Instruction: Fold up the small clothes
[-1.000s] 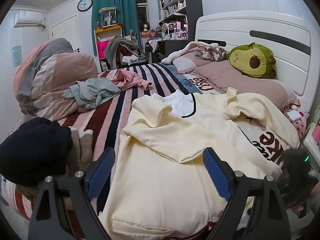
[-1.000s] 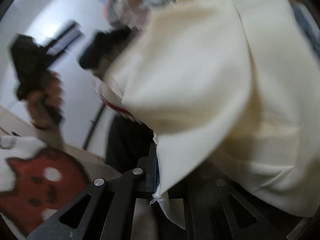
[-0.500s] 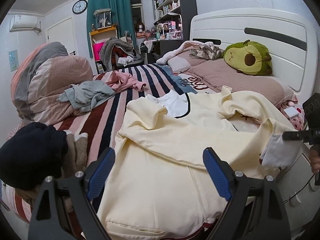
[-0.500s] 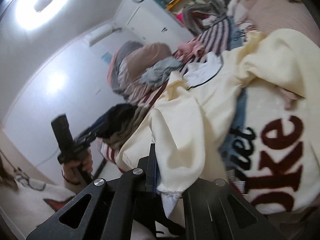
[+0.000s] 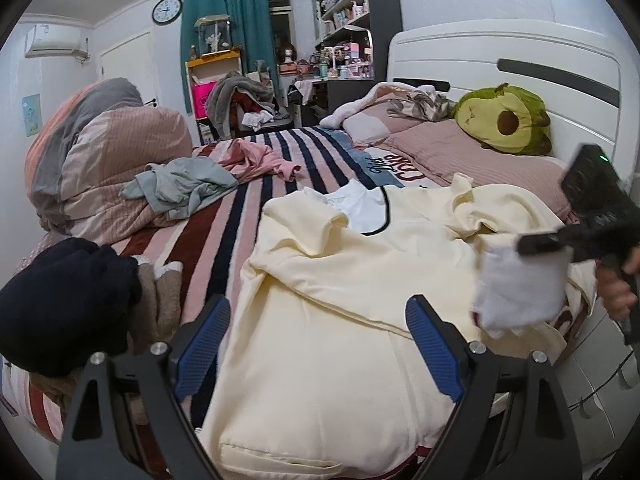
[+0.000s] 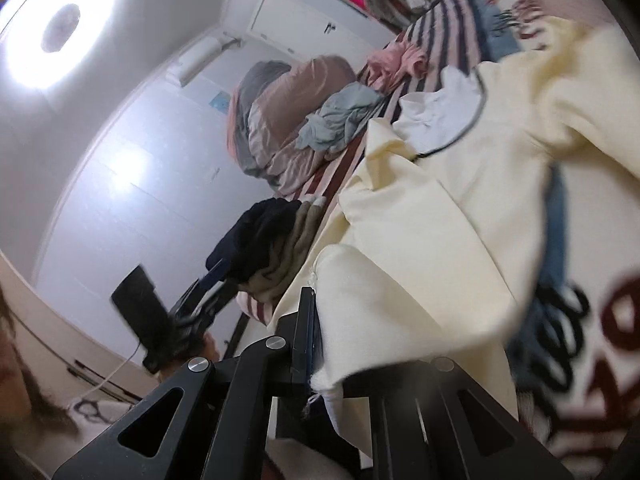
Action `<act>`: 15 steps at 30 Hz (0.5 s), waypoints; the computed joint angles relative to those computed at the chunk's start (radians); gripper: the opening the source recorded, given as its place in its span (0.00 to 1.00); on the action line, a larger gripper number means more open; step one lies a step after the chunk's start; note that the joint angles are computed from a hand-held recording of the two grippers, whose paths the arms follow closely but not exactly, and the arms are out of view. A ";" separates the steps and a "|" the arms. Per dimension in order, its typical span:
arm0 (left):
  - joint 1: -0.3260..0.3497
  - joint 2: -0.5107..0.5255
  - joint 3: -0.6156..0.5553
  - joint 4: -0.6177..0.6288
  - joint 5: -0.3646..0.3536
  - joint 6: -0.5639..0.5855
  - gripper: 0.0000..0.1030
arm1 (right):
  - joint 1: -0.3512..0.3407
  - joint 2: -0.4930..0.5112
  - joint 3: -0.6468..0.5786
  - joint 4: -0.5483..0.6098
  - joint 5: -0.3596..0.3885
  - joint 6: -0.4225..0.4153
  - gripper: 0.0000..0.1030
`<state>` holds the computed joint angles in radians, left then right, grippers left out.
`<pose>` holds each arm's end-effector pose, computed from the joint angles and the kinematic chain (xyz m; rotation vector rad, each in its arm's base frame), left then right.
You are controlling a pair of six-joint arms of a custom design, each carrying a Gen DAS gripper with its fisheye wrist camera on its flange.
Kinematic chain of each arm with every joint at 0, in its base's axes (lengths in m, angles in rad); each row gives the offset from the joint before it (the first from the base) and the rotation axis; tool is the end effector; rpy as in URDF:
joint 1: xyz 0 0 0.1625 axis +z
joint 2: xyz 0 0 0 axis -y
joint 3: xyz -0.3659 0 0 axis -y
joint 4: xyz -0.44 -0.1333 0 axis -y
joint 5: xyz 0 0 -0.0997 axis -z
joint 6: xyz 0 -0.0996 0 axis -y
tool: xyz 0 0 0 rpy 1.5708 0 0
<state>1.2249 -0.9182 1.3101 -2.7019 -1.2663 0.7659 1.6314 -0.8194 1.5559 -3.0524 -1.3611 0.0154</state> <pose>-0.1064 -0.7764 0.2821 1.2212 2.2539 -0.8877 0.1971 -0.7044 0.1303 -0.1733 2.7173 -1.0515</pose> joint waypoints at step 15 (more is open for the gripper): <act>0.055 0.132 -0.204 0.067 0.013 0.004 0.84 | 0.038 0.413 -0.746 0.688 -0.213 -0.001 0.45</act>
